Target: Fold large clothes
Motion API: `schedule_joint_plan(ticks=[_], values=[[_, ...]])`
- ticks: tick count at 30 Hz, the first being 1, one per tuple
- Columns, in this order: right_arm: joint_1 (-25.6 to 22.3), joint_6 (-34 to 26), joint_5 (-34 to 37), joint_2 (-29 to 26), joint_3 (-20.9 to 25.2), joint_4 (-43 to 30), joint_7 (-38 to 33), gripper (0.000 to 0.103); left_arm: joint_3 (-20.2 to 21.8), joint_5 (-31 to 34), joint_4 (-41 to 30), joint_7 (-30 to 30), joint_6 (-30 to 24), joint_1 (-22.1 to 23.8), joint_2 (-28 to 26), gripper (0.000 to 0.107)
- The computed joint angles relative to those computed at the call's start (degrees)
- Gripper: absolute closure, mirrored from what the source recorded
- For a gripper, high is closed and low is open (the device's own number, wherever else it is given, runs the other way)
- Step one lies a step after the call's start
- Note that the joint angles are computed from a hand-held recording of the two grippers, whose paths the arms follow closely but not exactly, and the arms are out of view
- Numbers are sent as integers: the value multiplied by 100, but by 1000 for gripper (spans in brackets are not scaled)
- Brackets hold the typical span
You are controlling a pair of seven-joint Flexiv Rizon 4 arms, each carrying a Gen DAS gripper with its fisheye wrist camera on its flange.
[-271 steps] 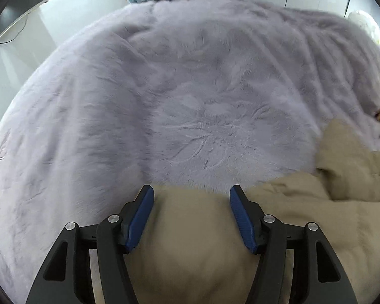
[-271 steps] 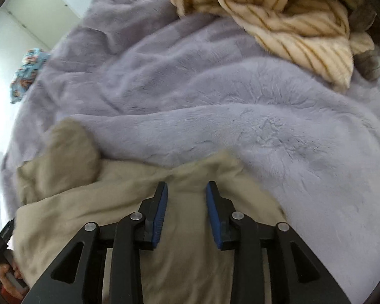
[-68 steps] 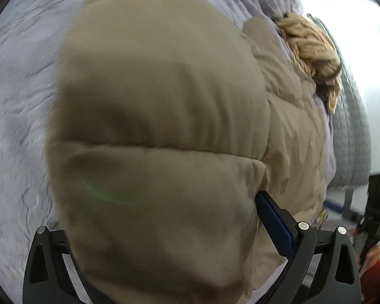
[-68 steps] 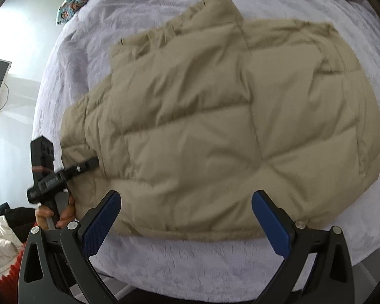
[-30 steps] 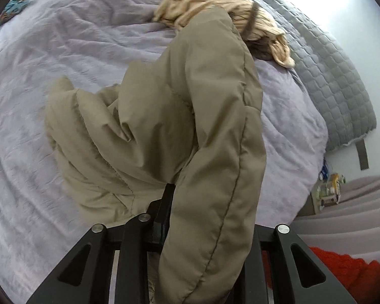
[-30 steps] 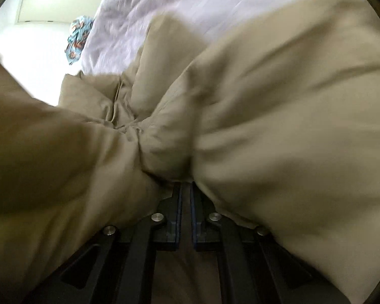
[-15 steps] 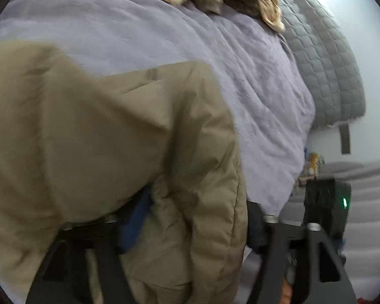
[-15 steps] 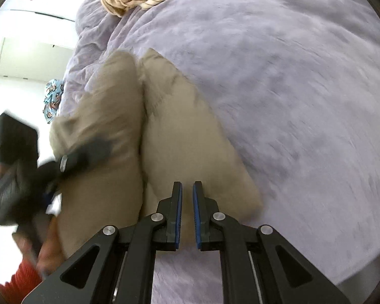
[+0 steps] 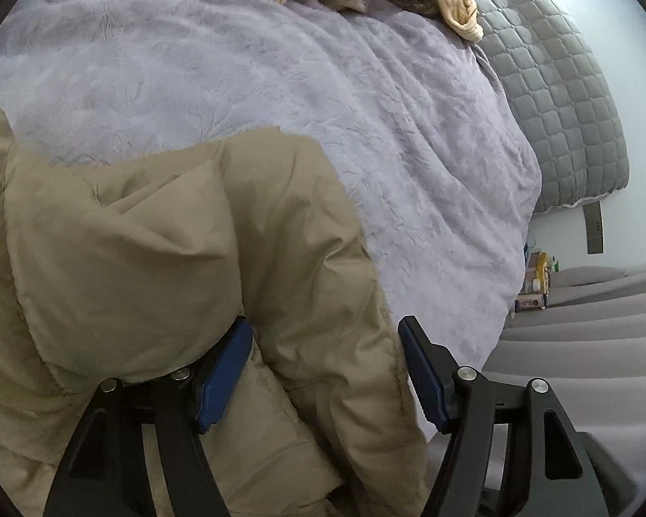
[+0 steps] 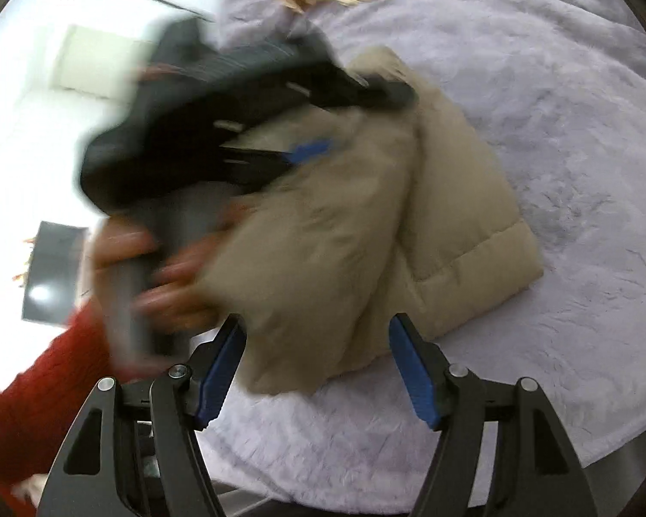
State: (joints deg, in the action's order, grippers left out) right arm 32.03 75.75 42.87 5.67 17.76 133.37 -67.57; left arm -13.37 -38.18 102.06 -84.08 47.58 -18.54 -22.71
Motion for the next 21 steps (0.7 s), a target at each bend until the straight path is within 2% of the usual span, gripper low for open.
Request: schedule_joint_plan(ticks=[1, 2, 3, 5, 6, 8, 9, 11, 15, 18, 21], values=[[-85, 58, -561, -173, 79, 61, 643, 59, 12, 4, 60, 78, 35, 17, 119, 37], [-151, 76, -1040, -262, 111, 142, 1151, 72, 72, 200, 72, 71, 78, 6, 253, 37], [-186, 77, -1286, -304, 112, 188, 1413, 81, 318, 769, 54, -93, 184, -121, 452, 37], [-255, 230, -1788, -293, 147, 397, 1999, 82, 633, 1667, 143, -501, 512, -246, 771, 37], [-274, 227, -1979, -264, 152, 469, 2167, 82, 855, 2262, 238, -877, 768, -313, 970, 37], [-265, 181, -2077, -255, 124, 498, 2227, 82, 1168, 3298, 318, -1685, 956, -328, 1209, 37], [-244, 159, -1983, -276, 98, 453, 2143, 82, 1372, 3939, 292, -2254, 858, -322, 1284, 37], [-223, 198, -1805, -306, 83, 425, 2011, 82, 1466, 4456, 221, -2746, 538, -186, 1244, 37], [-225, 306, -1727, -264, 91, 547, 1957, 82, 1247, 4307, 294, -2852, 617, 130, 945, 37], [-282, 468, -1908, -368, 77, 700, 2147, 82, 1198, 4894, -236, -3064, 455, -87, 495, 36], [-334, 584, -1441, -417, 36, 783, 1990, 81, 1162, 5035, -667, -3089, 462, -258, 65, 36]])
